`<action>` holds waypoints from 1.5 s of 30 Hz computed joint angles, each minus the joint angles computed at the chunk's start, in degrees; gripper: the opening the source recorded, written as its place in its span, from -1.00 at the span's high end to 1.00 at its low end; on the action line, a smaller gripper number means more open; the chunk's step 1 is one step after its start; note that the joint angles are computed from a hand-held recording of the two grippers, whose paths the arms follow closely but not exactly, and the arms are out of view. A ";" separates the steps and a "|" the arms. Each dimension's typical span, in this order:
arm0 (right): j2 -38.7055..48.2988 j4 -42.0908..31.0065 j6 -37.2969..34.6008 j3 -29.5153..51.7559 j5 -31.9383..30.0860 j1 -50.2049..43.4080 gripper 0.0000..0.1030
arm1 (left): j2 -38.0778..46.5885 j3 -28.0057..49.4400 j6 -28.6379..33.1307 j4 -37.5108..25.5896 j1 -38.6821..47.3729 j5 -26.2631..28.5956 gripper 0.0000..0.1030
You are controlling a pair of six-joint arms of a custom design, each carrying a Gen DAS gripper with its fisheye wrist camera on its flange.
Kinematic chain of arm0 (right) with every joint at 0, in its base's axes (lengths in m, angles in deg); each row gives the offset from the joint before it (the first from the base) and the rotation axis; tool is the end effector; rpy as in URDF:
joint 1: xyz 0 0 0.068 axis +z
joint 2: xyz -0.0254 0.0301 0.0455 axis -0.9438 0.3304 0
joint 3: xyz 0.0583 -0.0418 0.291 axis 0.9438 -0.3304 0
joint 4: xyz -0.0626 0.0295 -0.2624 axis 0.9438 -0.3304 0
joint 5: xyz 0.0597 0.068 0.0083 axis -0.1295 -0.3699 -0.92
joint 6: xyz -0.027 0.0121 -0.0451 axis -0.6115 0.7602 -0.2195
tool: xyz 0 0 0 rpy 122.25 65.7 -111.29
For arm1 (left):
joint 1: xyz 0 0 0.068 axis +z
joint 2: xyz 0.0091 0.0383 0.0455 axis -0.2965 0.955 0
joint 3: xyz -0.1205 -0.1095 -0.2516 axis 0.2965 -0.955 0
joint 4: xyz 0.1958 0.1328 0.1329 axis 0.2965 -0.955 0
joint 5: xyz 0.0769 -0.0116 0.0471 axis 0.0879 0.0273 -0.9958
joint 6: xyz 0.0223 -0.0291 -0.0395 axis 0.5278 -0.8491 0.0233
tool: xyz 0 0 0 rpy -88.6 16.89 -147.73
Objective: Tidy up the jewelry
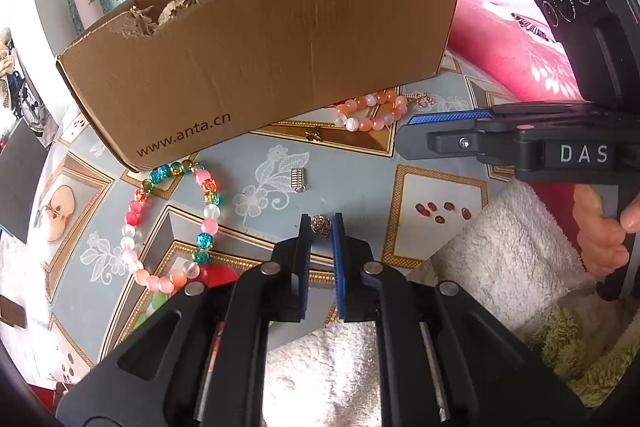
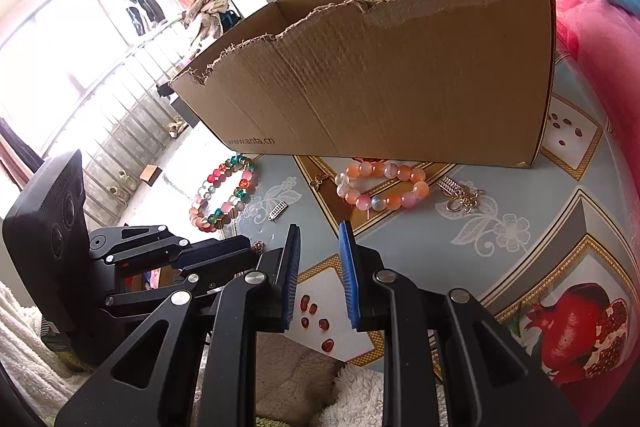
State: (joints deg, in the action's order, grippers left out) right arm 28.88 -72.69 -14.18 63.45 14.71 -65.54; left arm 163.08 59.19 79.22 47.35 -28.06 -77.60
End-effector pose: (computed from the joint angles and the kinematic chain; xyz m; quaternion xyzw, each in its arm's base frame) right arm 0.3427 0.0546 0.0778 -0.2274 0.8820 0.3248 0.2548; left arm 0.2273 -0.0421 0.0600 0.0906 0.9389 -0.0097 0.3320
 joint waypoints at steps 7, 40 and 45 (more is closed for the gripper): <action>-0.22 0.88 0.86 -0.32 0.68 0.52 0.60 | 1.89 0.44 1.64 2.68 0.28 0.87 0.86; 1.48 -1.72 -15.07 5.53 16.91 15.05 0.53 | -7.30 -5.89 -0.56 8.61 19.44 15.58 1.00; 1.28 -0.84 -10.68 5.00 18.04 16.03 0.81 | -6.19 -6.20 0.32 9.83 21.31 17.60 1.00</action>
